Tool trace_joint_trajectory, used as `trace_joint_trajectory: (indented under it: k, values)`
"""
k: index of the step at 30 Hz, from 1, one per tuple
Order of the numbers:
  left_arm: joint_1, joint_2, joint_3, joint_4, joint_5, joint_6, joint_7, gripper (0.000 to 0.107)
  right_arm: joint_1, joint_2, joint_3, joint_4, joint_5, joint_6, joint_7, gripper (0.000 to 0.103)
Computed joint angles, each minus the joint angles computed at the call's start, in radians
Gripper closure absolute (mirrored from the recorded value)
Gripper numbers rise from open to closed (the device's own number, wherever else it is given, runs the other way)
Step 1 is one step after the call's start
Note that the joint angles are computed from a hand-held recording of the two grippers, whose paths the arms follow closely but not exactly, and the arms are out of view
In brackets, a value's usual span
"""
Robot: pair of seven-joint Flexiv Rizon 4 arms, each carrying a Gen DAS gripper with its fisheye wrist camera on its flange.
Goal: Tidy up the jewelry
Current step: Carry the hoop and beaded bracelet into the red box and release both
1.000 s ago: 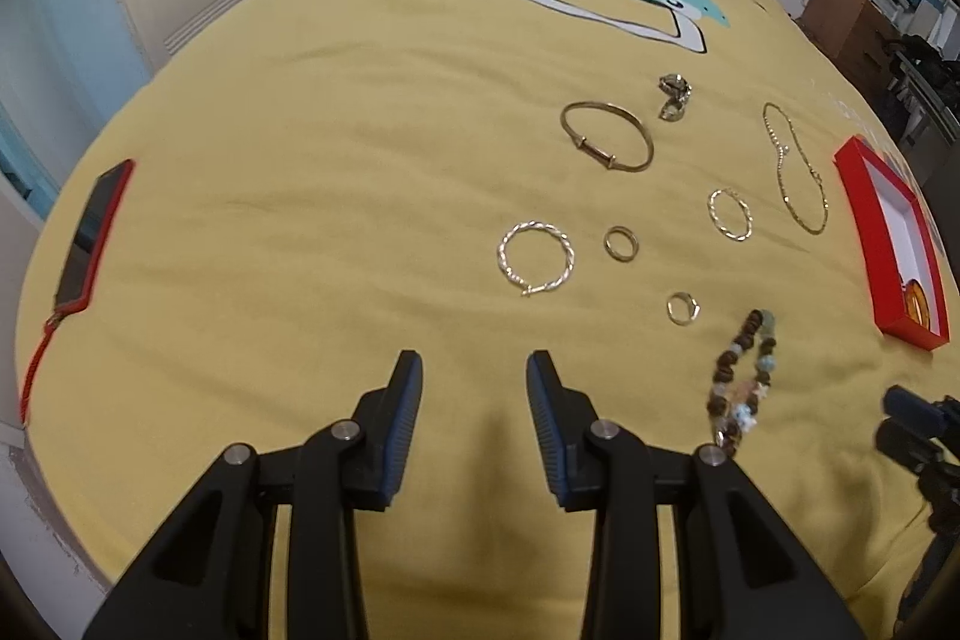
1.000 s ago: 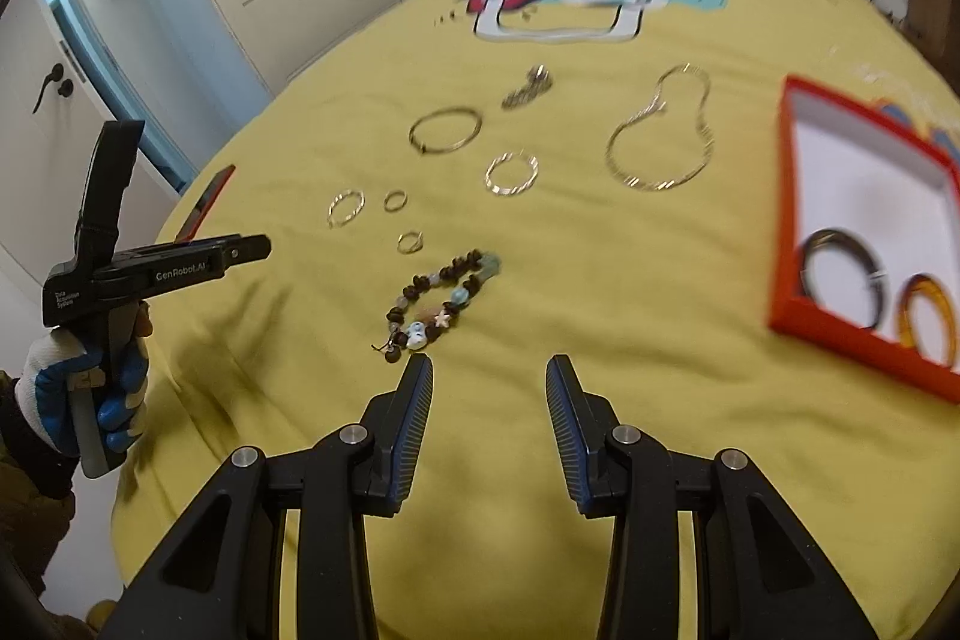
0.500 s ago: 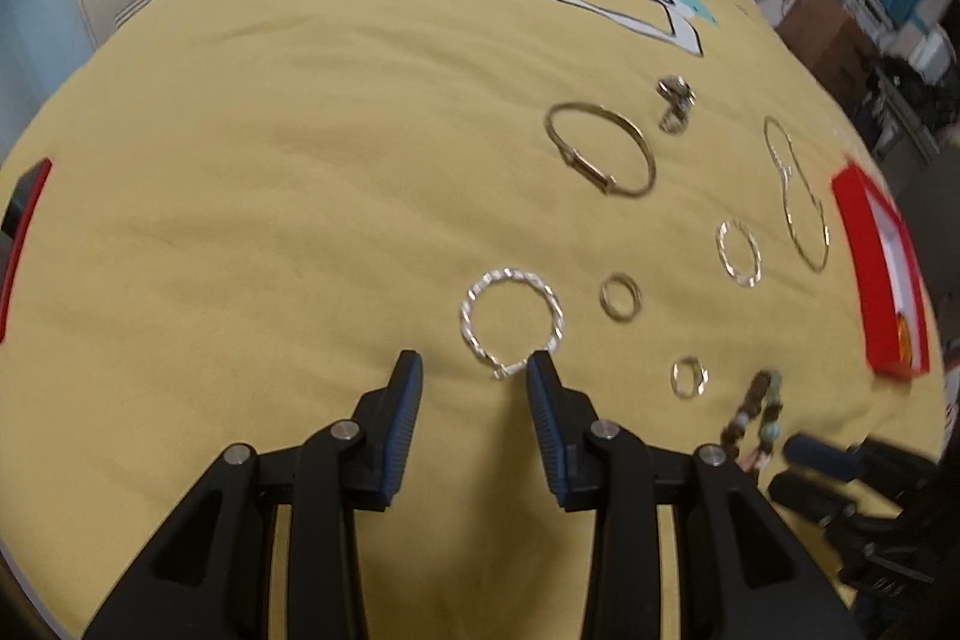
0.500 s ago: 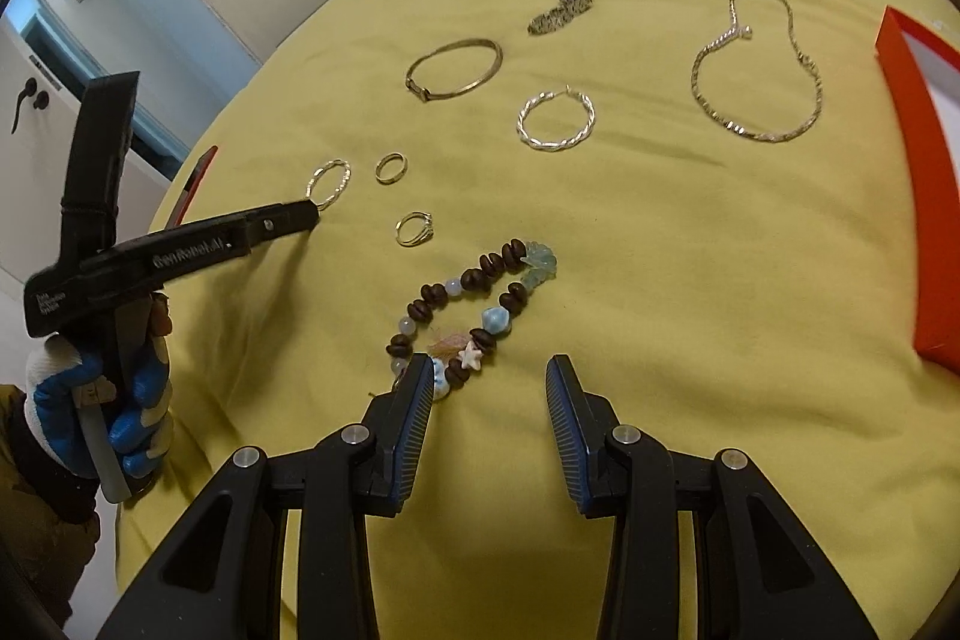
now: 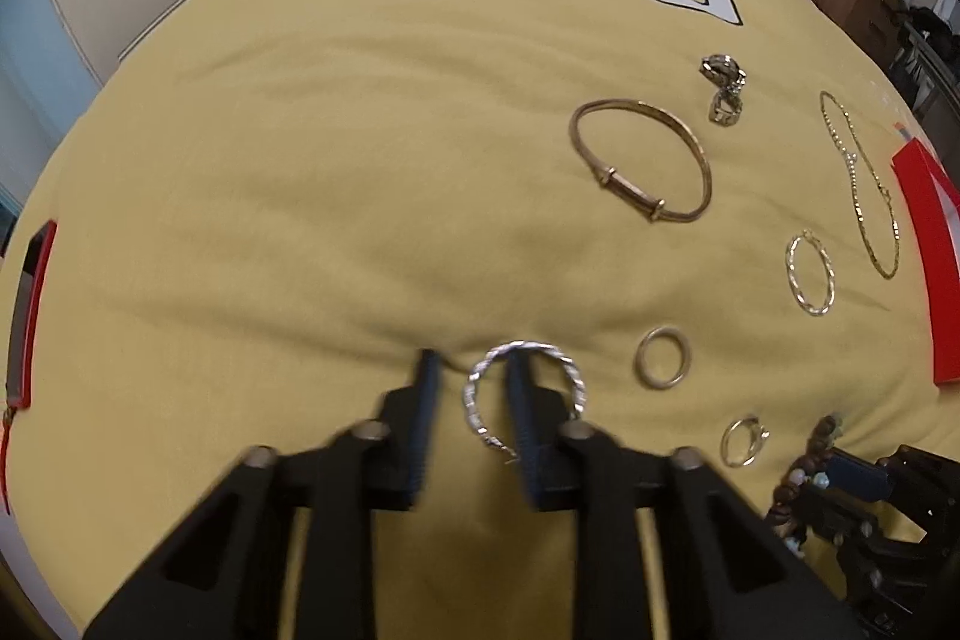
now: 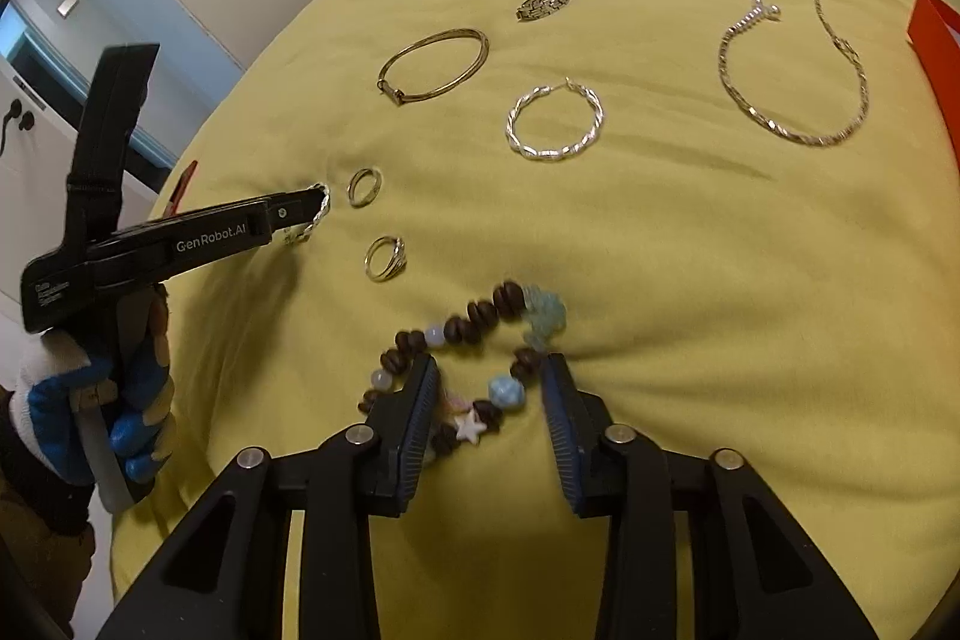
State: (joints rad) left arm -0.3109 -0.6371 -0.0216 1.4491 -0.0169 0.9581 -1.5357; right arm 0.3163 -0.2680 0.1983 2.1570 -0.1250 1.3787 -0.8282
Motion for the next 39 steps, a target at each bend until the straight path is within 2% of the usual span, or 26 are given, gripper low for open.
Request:
trace_joint_trajectory:
  k: [1,2,7,16,27,32,39]
  values:
    - [-0.009,-0.001,0.007,-0.005,0.01,0.001,-0.008,0.101,0.01,0.0,-0.015,0.002,-0.02,-0.007,0.011,0.089]
    - [-0.017,0.0,0.015,-0.005,0.02,0.006,-0.021,0.101,0.007,-0.001,-0.012,0.001,-0.017,-0.005,0.009,0.091]
    - [0.011,0.046,-0.006,0.077,-0.011,0.069,-0.036,0.102,0.041,0.038,-0.048,0.05,-0.091,0.018,0.069,0.091]
    - [0.017,0.171,-0.005,0.217,-0.01,0.134,-0.036,0.103,0.041,0.16,-0.075,0.138,-0.245,0.061,0.206,0.091]
    - [0.012,0.332,-0.037,0.371,-0.021,0.203,-0.025,0.103,-0.079,0.343,-0.008,0.254,-0.472,0.092,0.405,0.091]
    - [-0.008,0.375,-0.064,0.395,-0.034,0.207,-0.011,0.103,-0.148,0.471,0.036,0.323,-0.465,0.084,0.418,0.091]
    - [-0.058,0.38,-0.104,0.366,-0.048,0.183,0.006,0.102,-0.208,0.634,0.058,0.389,-0.375,0.018,0.361,0.091]
